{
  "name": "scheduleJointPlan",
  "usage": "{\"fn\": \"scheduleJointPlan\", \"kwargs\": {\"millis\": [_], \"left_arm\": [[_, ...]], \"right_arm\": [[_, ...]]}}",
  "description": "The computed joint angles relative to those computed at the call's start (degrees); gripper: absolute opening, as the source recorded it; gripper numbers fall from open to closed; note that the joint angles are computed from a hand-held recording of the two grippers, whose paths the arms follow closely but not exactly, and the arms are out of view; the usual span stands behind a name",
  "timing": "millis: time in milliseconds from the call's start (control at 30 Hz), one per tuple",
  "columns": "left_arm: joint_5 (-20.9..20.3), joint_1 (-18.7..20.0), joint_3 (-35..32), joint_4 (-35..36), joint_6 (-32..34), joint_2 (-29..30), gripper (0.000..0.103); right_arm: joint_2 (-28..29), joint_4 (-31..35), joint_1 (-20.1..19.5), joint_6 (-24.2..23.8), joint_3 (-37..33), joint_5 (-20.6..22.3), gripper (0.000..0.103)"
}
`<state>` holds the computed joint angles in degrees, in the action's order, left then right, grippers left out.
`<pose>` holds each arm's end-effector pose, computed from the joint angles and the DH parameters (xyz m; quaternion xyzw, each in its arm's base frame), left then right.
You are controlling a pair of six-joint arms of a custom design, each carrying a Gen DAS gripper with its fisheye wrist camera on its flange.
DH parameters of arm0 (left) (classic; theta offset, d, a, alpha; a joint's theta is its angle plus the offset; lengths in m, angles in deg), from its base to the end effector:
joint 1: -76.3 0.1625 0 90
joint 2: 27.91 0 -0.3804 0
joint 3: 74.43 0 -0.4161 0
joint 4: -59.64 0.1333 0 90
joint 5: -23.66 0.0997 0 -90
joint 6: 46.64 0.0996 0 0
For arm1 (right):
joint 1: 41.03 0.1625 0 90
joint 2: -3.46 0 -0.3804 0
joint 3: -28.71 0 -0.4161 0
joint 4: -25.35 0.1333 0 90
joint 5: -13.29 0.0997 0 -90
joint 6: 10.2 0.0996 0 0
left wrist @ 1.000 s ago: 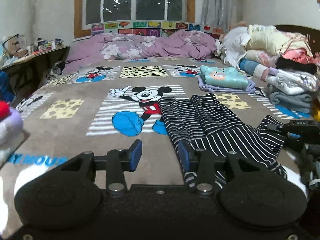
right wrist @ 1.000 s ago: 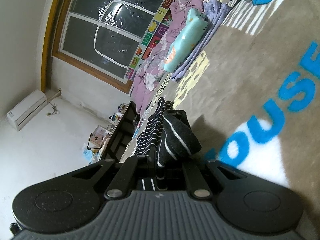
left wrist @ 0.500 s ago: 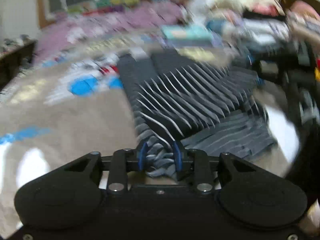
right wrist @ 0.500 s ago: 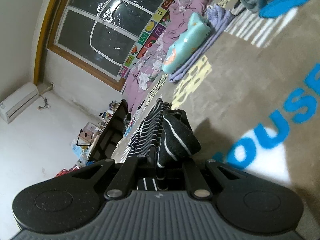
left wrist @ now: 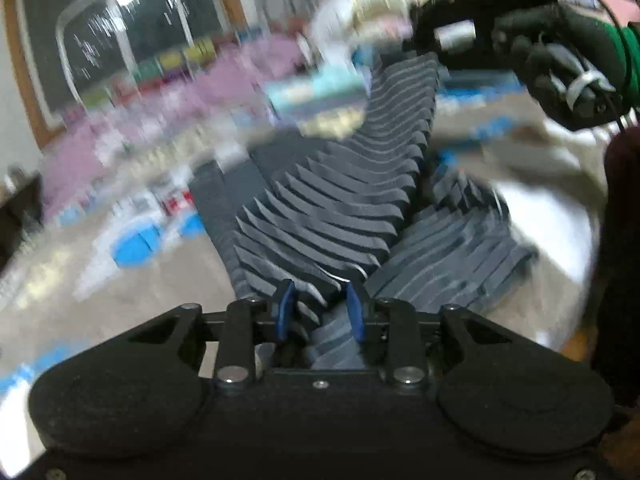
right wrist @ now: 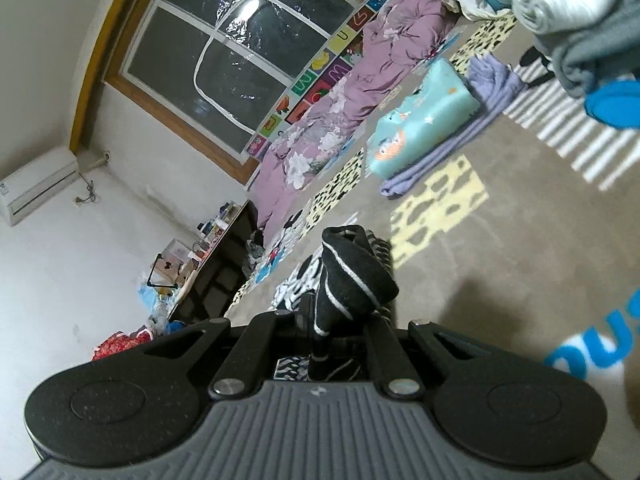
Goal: Fold clothes
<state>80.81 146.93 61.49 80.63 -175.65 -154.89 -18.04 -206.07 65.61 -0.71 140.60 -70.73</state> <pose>0.1087 -0.2555 0.2736 0.3627 0.7603 -0.3952 0.3663 0.2782 -0.4291 -0.0990 -0.0786 0.8981 -0.4084 0.1431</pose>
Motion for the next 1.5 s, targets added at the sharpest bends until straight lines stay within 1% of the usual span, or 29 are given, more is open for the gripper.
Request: {"fn": "scheduleJointPlan", "kwargs": {"millis": [67,100,167,233,300,367,500,600,733,900,1067,1267,1400,1500], "left_arm": [[0.37,1.79,-2.66,2.38,-2.75,5.16,0.035],[1.15,3.52,-3.73,3.46,-3.23,7.85,0.04],[3.27,4.96,-4.02,3.73,-3.57,7.48,0.04],[4.87,5.23,-4.02,4.14,-4.38,5.9,0.04],[5.15,5.72,-4.73,4.87,-4.91,7.04,0.04],[5.64,6.16,-4.4,4.1,-3.72,7.46,0.04],[8.98,8.92,-5.98,4.73,-4.4,8.85,0.04],[11.28,10.56,-7.18,5.65,-5.8,9.59,0.04],[13.04,11.74,-7.89,6.29,-7.05,9.96,0.04],[15.31,13.26,-8.86,6.7,-8.81,10.75,0.04],[20.52,17.02,-11.13,7.89,-10.65,12.43,0.04],[26.11,21.04,-13.91,9.53,-13.29,14.75,0.041],[29.95,23.65,-15.75,10.73,-15.58,16.28,0.041],[31.71,24.8,-16.66,11.38,-16.65,17.0,0.041]], "right_arm": [[-1.11,1.56,1.17,2.09,-0.51,-1.64,0.008],[-1.6,2.4,1.56,3.4,-0.83,-2.16,0.008],[-2.54,4.32,2.53,4.99,-1.45,-3.64,0.008],[-3.45,6.99,4.02,4.94,-2.4,-5.87,0.008],[-4.06,9.5,5.51,4.13,-3.47,-7.89,0.008],[-4.26,11.66,6.81,3.65,-4.81,-9.57,0.008],[-3.48,16.17,9.25,3.8,-9.03,-12.3,0.008],[-2.23,20.28,11.23,3.16,-13.24,-15.33,0.008],[0.67,27.1,13.49,2.46,-20.57,-20.02,0.008],[5.96,37.64,14.86,2.94,-31.47,-25.45,0.008],[11.61,46.37,15.82,2.17,-41.66,-28.61,0.008],[18.26,56.17,16.93,1.74,-53.14,-30.88,0.008],[23.2,62.48,17.39,1.13,-61.12,-33.13,0.009],[26.44,67.21,17.28,1.52,-66.5,-34.12,0.01]]}}
